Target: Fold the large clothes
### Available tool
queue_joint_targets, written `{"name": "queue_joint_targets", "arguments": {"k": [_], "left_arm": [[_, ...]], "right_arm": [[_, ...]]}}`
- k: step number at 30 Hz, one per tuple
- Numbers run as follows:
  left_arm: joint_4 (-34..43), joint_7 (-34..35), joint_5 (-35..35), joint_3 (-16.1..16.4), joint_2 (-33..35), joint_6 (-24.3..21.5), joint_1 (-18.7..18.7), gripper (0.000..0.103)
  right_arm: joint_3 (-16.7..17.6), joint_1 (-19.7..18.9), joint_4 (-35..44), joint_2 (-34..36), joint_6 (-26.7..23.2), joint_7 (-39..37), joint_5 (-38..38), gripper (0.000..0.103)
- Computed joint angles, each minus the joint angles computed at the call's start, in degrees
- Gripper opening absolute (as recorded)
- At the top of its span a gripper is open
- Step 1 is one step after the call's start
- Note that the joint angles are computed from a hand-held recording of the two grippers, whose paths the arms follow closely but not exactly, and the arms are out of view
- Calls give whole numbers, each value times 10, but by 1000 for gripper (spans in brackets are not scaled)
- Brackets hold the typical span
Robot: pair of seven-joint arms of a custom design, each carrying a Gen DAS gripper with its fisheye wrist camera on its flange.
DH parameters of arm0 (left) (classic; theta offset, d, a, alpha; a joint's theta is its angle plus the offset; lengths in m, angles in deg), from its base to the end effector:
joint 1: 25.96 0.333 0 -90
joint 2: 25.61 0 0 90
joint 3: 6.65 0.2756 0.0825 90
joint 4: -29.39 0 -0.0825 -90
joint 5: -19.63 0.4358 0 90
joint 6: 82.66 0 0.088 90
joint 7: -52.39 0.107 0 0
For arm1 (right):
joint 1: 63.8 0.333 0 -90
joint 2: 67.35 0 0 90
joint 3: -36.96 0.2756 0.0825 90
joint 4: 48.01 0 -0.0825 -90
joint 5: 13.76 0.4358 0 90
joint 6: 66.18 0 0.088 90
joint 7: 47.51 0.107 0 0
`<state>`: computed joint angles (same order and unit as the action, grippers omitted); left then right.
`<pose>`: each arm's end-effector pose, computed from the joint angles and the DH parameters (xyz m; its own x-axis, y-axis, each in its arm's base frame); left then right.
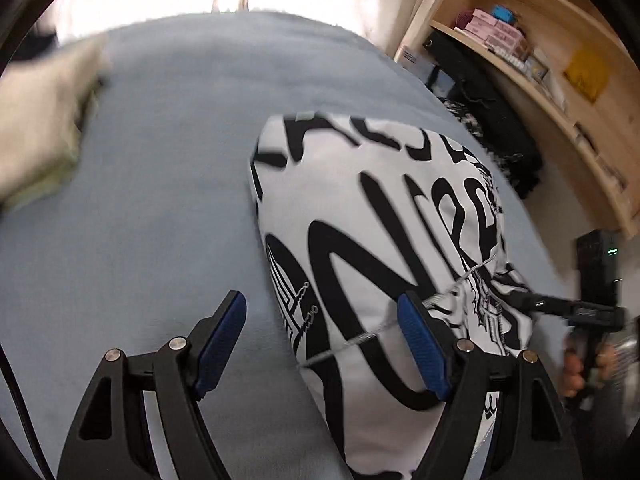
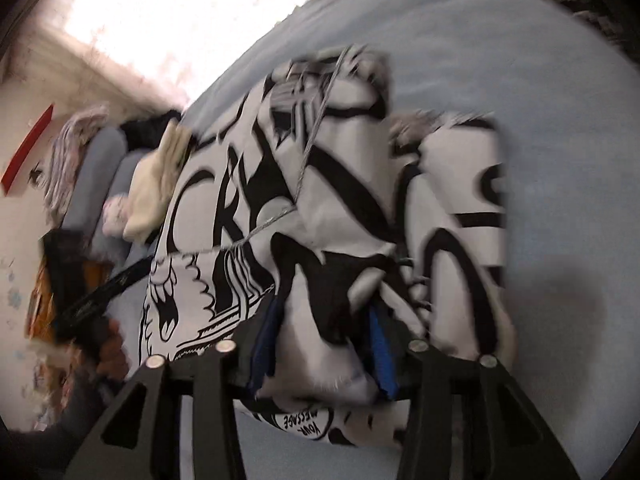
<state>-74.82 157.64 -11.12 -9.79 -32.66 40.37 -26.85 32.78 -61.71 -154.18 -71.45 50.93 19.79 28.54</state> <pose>0.6143 -0.0662 0.5919 -0.2354 -0.8908 0.3886 -0.8764 0.0217 -0.4812 0.6227 0.0135 0.5370 0.2041 -0.8057 -0.5560 -0.9218 0.0330 -0.3862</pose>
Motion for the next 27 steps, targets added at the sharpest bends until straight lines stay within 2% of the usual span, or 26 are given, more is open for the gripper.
{"name": "queue_joint_targets", "arguments": {"k": [3,6,12,14,15,18,22,25,27], "left_arm": [[20,15,-76,11,35,-25,9,77],[28,14,-94,2,48,-20,17,77],[25,20,7,-28,30,17,-1,75],[26,11,50,-37,23,22,-13,68],[27,-3,81,-43,23,26,-20,67],[17,-54,191,-60,20,46,-39,67],[-15,-107,298,-72,7,84,-58,67],[-2,-90,278,-61,2,65,-68,67],[17,-55,229,-50,3,38,-71,71]], "right_arm": [[5,2,34,32,-16,-3,-8,23],[13,7,17,17,19,12,-30,16],[5,19,-96,-121,140,-11,-31,12],[8,19,-120,-149,165,-3,-66,12],[12,16,-131,-156,175,7,-91,12],[4,13,-134,-134,150,41,-127,12],[-11,13,-132,-106,133,58,-107,14],[-12,9,-102,-107,104,69,-113,22],[-17,10,-88,-108,101,51,-100,38]]}}
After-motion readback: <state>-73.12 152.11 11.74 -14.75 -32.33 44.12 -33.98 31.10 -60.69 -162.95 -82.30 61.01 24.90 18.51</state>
